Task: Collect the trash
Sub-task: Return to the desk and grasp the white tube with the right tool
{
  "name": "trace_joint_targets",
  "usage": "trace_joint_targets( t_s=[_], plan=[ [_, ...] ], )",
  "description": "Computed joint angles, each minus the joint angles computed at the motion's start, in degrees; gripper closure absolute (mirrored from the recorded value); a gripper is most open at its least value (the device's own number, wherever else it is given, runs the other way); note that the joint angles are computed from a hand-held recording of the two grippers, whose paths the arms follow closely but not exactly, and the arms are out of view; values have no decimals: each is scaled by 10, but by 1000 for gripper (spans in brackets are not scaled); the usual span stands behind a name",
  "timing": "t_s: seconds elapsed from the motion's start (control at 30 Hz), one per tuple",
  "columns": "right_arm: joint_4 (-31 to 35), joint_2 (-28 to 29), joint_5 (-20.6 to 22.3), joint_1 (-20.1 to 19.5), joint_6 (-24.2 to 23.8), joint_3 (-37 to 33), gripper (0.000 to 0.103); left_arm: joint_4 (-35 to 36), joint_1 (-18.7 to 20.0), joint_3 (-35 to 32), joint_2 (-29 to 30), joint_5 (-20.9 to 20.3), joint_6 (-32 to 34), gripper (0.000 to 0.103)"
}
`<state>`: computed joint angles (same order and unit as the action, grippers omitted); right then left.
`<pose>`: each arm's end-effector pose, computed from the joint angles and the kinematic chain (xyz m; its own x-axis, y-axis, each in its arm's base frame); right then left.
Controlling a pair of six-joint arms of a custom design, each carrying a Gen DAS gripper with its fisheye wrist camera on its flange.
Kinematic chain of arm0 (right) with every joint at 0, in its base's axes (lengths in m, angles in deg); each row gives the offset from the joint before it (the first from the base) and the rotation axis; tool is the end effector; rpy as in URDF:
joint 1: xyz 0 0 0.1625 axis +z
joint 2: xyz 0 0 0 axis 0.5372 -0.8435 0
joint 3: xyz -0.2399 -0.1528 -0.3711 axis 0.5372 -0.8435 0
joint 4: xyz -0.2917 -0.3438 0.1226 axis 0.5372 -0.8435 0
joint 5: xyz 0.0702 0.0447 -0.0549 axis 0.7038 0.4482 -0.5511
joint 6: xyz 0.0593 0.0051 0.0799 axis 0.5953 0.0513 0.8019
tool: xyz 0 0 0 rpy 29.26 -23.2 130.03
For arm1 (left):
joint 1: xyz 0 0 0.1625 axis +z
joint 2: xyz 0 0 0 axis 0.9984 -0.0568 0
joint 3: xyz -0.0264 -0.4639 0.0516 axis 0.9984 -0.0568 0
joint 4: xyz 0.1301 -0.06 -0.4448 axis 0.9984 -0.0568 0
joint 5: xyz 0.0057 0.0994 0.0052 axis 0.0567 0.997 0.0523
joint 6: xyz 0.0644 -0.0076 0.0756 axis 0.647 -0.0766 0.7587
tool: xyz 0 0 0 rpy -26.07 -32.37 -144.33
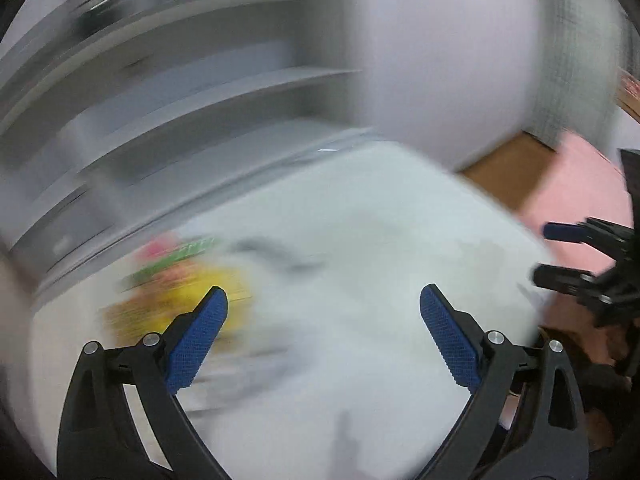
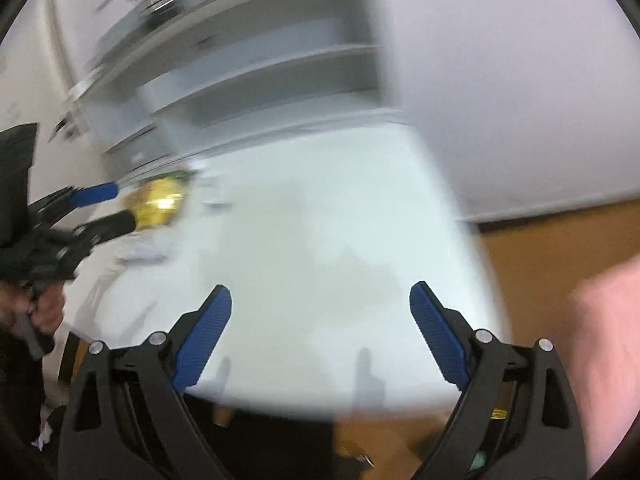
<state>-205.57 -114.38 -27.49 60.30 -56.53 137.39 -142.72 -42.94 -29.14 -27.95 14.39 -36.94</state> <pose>0.1525 -0.7966 0.4988 -0.7516 -0.4434 0.4883 -0.6373 0.6790 -0.3644 -0.5010 -0.7782 0.2023 -0.6463 0.1702 -0.7438 0.6186 0.6876 -0.3801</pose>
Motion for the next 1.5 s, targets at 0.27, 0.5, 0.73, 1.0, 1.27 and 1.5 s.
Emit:
trace_joint_targets(
  t_s=[0.27, 0.5, 0.73, 1.0, 1.27, 1.5],
  plan=[
    [116, 202, -47, 69, -42, -216, 29, 87, 45, 85, -121, 40, -101, 9],
    [177, 314, -125, 86, -44, -355, 53, 84, 82, 36, -96, -23, -28, 9],
    [159, 300, -127, 88, -55, -336, 88, 135, 115, -109, -21, -128, 29, 9],
    [160, 268, -103, 79, -34, -299, 88, 266, 155, -284, 59, -287, -12, 26],
    [143, 238, -88, 73, -34, -259, 88, 263, 136, -244, 44, -278, -19, 46],
    [107, 198, -68, 67, -23, -222, 88, 209, 104, -212, 34, -210, -22, 101]
  ],
)
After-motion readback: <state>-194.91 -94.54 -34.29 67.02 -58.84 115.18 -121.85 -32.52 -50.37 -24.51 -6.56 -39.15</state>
